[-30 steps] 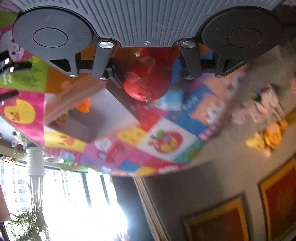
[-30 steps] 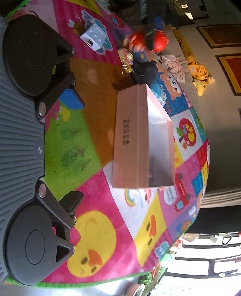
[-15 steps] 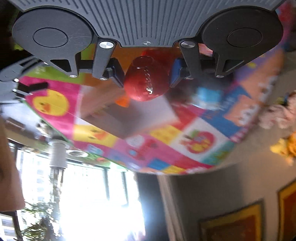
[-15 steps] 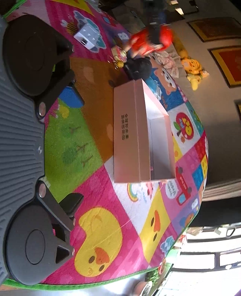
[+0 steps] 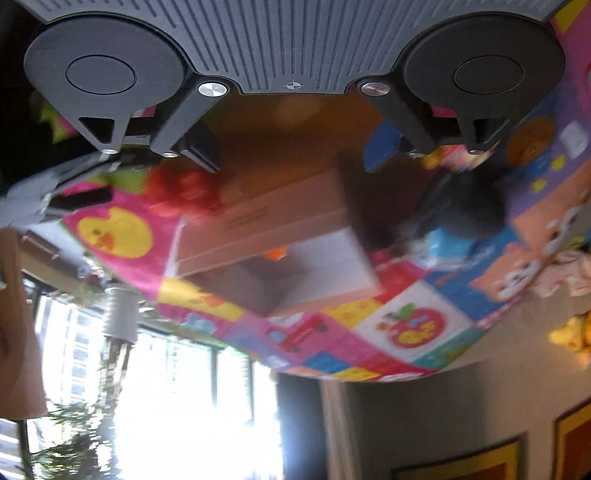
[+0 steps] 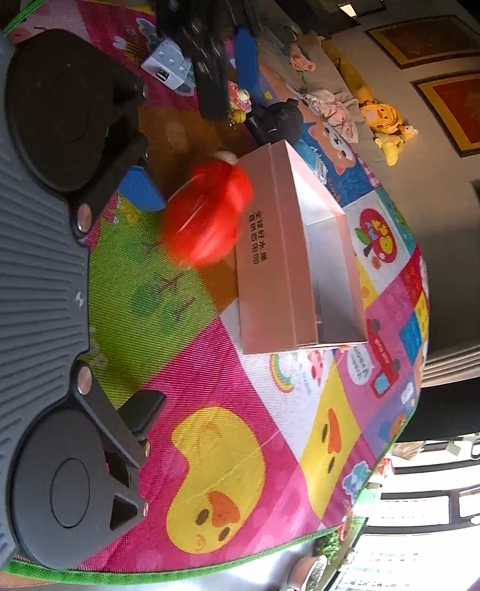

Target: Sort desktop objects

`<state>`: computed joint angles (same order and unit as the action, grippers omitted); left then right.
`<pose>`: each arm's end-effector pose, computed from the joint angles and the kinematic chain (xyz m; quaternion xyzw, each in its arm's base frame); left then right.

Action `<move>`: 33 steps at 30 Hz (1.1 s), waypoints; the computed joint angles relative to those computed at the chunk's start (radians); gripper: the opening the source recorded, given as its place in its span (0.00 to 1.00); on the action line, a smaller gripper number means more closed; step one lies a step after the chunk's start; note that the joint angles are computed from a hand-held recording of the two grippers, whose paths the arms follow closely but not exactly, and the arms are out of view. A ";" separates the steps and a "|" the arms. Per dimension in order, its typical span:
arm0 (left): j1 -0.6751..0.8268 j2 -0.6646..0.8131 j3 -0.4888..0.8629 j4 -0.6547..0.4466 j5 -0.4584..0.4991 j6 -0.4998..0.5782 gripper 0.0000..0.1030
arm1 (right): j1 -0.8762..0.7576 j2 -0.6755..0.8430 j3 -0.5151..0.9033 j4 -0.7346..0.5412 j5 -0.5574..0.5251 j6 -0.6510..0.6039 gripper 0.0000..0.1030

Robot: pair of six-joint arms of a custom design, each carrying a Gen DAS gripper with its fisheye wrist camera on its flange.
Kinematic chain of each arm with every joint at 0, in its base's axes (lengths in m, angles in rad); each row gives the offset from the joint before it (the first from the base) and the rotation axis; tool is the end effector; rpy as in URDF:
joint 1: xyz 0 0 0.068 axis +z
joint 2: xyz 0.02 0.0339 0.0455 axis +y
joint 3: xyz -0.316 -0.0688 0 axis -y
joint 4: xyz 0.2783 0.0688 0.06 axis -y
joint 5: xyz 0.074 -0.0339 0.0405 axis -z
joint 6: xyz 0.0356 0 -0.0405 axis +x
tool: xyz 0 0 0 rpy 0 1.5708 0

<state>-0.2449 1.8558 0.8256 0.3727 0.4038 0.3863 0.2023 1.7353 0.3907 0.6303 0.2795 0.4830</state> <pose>0.3730 -0.1076 0.1438 0.3570 0.8084 -0.1490 0.4436 0.2708 0.0455 0.0966 0.1833 0.8839 0.0188 0.4299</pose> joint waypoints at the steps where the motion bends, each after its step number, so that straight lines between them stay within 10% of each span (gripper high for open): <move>1: 0.020 -0.005 -0.015 0.004 -0.011 0.004 0.91 | -0.003 0.002 0.005 -0.009 -0.005 0.000 1.00; 33: 0.054 0.078 -0.025 -0.015 -0.116 -0.090 0.98 | 0.070 0.019 0.094 -0.191 0.067 -0.107 1.00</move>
